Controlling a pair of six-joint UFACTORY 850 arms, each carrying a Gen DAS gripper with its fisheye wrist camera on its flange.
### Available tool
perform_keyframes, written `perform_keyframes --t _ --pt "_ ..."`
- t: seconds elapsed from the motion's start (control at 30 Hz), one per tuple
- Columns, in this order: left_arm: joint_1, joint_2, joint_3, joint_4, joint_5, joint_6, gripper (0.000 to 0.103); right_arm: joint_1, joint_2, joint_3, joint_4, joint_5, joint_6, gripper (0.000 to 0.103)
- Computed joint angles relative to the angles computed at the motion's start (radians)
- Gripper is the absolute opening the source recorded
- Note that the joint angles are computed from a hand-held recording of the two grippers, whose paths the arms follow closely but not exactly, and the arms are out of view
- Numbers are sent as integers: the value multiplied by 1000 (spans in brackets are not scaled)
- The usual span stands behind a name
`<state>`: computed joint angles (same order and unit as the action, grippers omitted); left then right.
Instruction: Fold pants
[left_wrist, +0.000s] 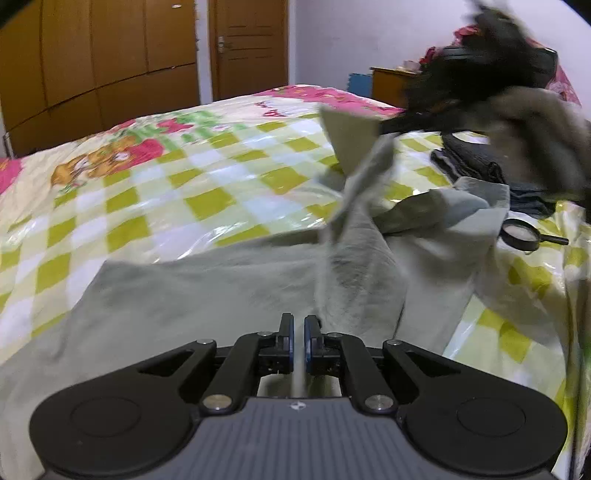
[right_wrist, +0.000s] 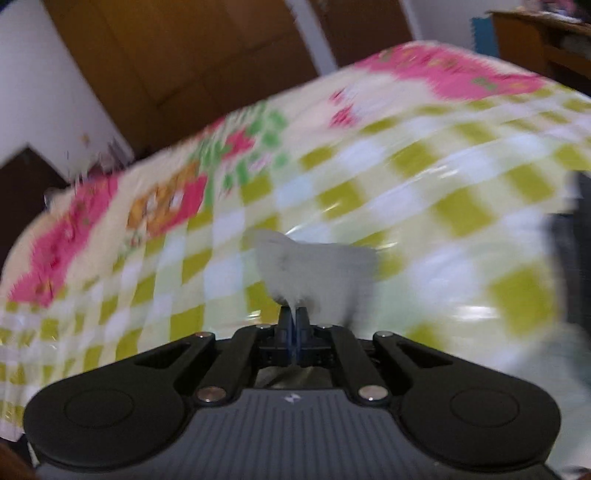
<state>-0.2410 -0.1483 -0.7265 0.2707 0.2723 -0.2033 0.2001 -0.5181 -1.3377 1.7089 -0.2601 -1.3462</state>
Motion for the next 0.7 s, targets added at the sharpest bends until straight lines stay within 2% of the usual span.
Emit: perform_keyframes --t 0.07,0.2,0.27,0.33,0.4,0.47,0.53,0.57,0.63,0.7 --pt "-19 -12 -19 -1 -8 8 21 -56 78 107 150 -67 -142 2" --pt "-64 -49 -60 41 -26 -15 22 -139 207 306 403 -126 -384 2" --pt "-91 -75 -89 19 -56 21 22 -177 208 350 376 -126 -354 3" --pt "-114 -96 -117 0 -82 58 22 -202 183 346 235 -80 -198 4" --pt "-129 -110 -135 -41 -98 110 24 -239 181 362 176 -126 -136 9" --pt "-139 -127 -161 -13 -122 86 24 -259 198 378 243 -124 -225 9" --pt "-152 -146 -188 -88 -146 168 24 -279 206 384 354 -121 -354 12" --pt "-157 -151 -196 -119 -154 201 24 -291 195 370 355 -114 -356 15" --pt "-167 -164 -217 -162 -166 247 24 -304 160 335 262 -96 -261 15" --pt "-175 -179 -237 -197 -176 288 25 -311 127 313 262 -102 -258 15"
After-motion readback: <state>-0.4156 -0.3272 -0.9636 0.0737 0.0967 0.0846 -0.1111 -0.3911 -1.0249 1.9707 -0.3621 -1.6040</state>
